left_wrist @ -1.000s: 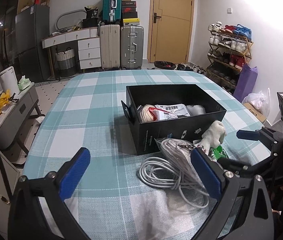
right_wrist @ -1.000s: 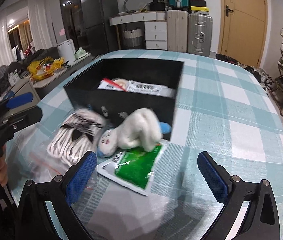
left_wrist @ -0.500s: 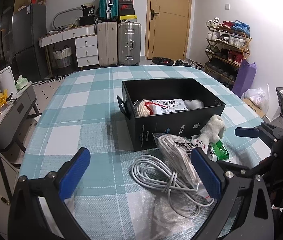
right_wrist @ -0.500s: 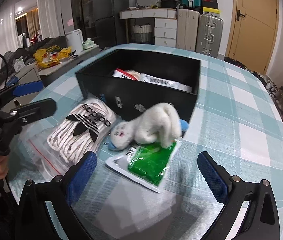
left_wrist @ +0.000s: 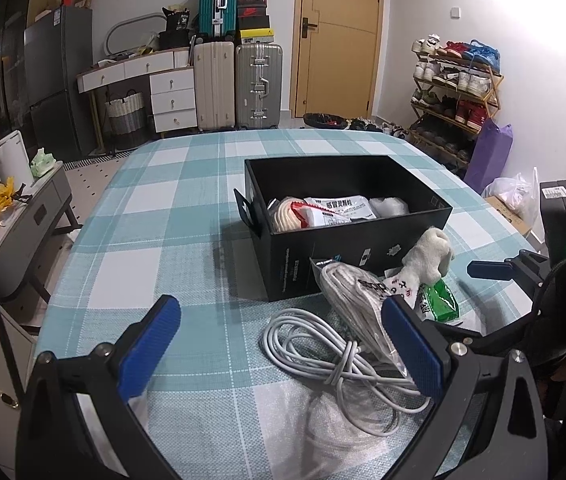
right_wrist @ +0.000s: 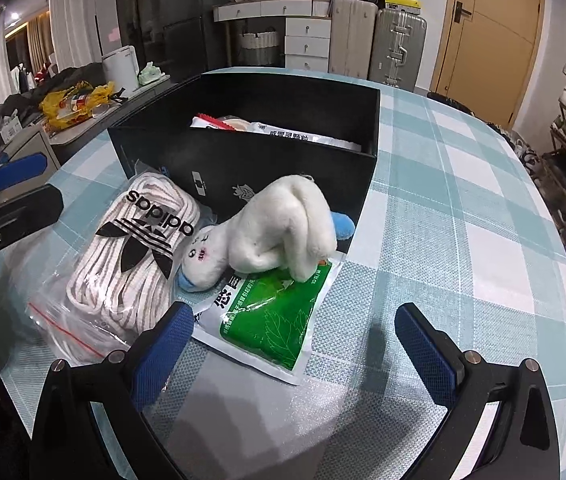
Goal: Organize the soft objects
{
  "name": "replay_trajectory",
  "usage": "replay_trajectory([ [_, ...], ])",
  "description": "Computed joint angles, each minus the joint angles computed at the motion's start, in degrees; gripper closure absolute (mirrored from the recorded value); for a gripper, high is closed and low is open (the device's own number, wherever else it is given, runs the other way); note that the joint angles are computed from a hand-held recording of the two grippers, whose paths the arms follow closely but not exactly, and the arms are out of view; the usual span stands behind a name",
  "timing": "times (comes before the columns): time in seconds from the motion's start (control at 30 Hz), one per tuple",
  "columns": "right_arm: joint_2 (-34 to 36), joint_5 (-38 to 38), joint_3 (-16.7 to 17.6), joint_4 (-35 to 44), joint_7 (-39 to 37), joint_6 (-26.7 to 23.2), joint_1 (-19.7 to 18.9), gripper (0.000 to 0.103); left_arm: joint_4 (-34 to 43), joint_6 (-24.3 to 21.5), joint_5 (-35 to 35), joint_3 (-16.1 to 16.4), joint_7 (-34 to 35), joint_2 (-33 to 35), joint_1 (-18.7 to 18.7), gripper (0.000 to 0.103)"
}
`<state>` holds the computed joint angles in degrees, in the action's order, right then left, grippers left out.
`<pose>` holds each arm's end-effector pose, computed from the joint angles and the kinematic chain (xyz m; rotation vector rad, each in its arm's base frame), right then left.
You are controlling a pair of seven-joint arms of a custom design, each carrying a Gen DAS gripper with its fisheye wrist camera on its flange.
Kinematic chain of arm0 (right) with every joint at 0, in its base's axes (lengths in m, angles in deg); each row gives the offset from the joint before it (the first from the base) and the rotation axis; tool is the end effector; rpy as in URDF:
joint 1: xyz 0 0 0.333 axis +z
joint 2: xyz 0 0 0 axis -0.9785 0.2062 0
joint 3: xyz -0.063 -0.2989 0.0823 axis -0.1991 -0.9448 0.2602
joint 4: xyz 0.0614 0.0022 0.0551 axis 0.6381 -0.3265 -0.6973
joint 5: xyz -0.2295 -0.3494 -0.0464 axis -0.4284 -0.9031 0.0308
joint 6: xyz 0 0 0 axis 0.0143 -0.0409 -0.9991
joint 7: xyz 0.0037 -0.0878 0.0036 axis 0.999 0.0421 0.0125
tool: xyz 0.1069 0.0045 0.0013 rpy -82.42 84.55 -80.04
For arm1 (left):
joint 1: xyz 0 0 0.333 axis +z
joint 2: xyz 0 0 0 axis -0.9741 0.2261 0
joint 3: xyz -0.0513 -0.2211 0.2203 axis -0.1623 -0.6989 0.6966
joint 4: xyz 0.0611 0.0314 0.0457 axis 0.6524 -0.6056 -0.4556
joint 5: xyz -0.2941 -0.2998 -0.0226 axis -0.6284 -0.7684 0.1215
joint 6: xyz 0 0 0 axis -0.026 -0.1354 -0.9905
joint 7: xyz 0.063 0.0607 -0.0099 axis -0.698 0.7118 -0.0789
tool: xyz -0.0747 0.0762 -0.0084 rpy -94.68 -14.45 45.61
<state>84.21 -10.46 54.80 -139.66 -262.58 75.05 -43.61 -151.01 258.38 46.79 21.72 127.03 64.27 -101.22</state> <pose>0.4465 0.4065 0.3375 -1.6690 2.0788 -0.7594 0.5425 -0.4386 0.4363 -1.0407 2.3911 -1.1631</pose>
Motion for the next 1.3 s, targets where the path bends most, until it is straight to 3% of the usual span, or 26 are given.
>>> replay_trajectory([
  [0.13,0.1,1.8,-0.1,0.1,-1.1,0.0,-0.4,0.001,0.1,-0.5,-0.2,-0.7,0.8,0.2,0.4,0.002],
  [0.23,0.1,2.3,-0.3,-0.1,-1.6,0.6,-0.7,0.001,0.2,-0.7,1.0,0.7,-0.2,0.3,-0.8,0.002],
  [0.53,-0.4,2.1,-0.8,-1.2,-1.2,2.9,-1.6,0.001,1.0,-2.2,-0.7,-1.0,1.6,0.9,1.1,0.002],
  [0.63,-0.7,1.9,-0.8,-1.4,-1.0,3.4,-1.8,0.001,1.3,-3.0,-3.2,-3.0,3.5,1.1,3.1,0.002],
  [0.8,0.0,1.9,-0.5,0.0,-1.7,1.5,-1.4,0.001,1.9,-4.1,-1.8,-0.6,2.5,1.5,1.1,0.002],
  [0.87,0.4,2.0,-0.4,0.4,-2.5,1.0,-1.2,0.002,2.3,-4.8,-2.1,-1.1,3.1,1.8,1.6,0.002],
  [1.1,-0.2,0.9,-0.9,-1.3,-1.1,4.4,-1.5,0.009,2.5,-5.1,-2.7,-1.0,3.2,2.0,1.6,0.002],
  [1.3,-0.6,0.0,-0.8,-1.9,-0.7,6.9,-1.7,0.026,2.8,-5.5,-2.7,-0.8,3.1,2.4,1.6,0.002],
])
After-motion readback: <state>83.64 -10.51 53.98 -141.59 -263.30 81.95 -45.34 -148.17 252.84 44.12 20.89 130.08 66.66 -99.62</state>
